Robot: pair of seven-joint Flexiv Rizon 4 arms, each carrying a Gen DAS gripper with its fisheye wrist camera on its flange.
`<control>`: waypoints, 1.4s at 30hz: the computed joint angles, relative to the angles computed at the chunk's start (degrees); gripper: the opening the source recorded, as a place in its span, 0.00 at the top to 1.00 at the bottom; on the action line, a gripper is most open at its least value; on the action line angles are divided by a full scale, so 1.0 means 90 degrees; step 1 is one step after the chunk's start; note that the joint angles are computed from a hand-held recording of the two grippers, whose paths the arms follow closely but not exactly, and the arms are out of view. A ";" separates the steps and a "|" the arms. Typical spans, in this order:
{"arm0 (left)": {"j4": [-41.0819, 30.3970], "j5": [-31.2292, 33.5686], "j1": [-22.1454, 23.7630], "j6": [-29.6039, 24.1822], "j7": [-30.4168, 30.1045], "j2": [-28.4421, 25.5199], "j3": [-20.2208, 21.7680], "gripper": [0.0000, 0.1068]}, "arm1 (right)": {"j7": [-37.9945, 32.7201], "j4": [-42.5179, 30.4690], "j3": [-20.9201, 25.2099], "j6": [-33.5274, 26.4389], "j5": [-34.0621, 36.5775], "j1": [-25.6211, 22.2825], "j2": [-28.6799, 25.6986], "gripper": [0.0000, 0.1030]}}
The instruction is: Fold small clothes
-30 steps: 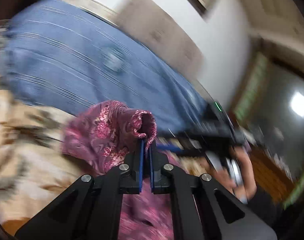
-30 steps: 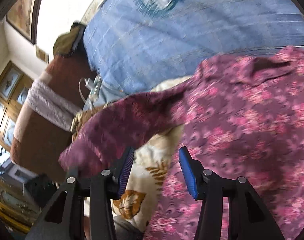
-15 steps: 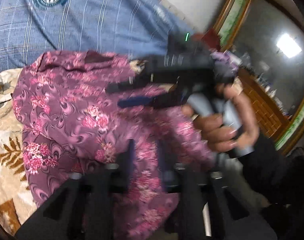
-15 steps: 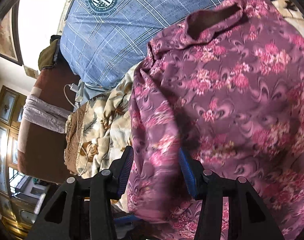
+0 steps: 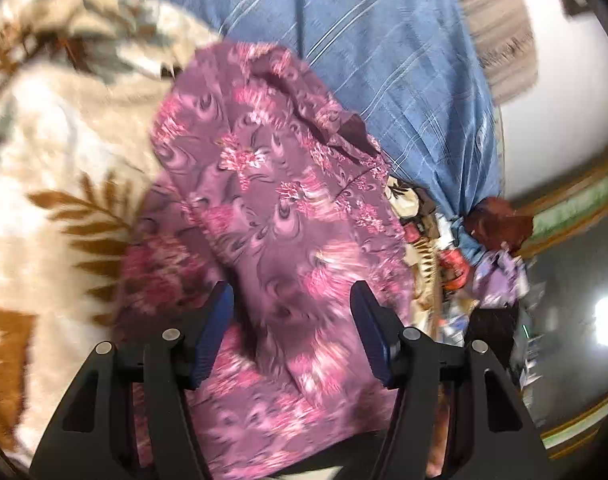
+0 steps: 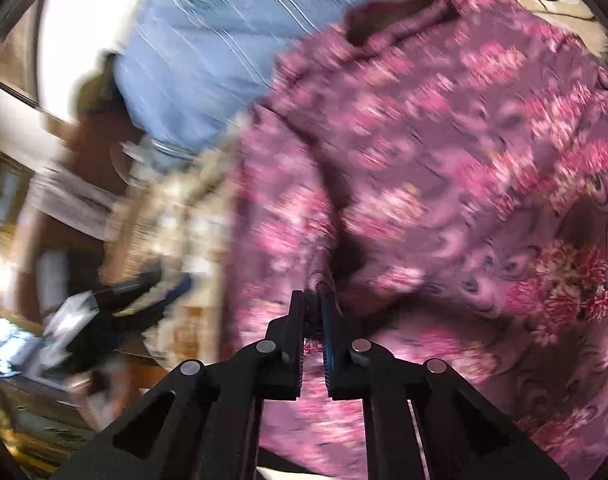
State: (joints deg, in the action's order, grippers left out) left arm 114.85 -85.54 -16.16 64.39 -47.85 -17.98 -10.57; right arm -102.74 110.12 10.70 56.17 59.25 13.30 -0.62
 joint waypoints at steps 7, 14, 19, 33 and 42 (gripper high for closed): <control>-0.0831 0.0814 0.0293 -0.0142 -0.1770 -0.0946 -0.0141 0.46 | -0.0473 0.0398 -0.0312 -0.0065 0.0399 -0.0073 0.0627 0.94; -0.0762 -0.0718 0.0483 0.0064 -0.0603 -0.0599 -0.0743 0.96 | -0.0791 0.0362 -0.0592 -0.0665 0.0849 -0.0464 0.0775 0.95; -0.0634 0.0735 0.0116 -0.0233 -0.1210 -0.0560 -0.0266 0.96 | -0.0211 0.0888 -0.0576 -0.0640 -0.0219 -0.0423 0.1370 0.95; -0.1228 0.1101 0.0374 0.0017 -0.0816 -0.0778 -0.0187 0.44 | 0.0402 0.0595 -0.0552 -0.0200 -0.1525 -0.0080 0.0889 0.55; -0.1433 0.1673 0.1011 0.0709 -0.1804 -0.1633 -0.0585 0.57 | 0.0525 -0.3751 -0.1593 -0.1960 -0.1524 0.0798 -0.2586 0.63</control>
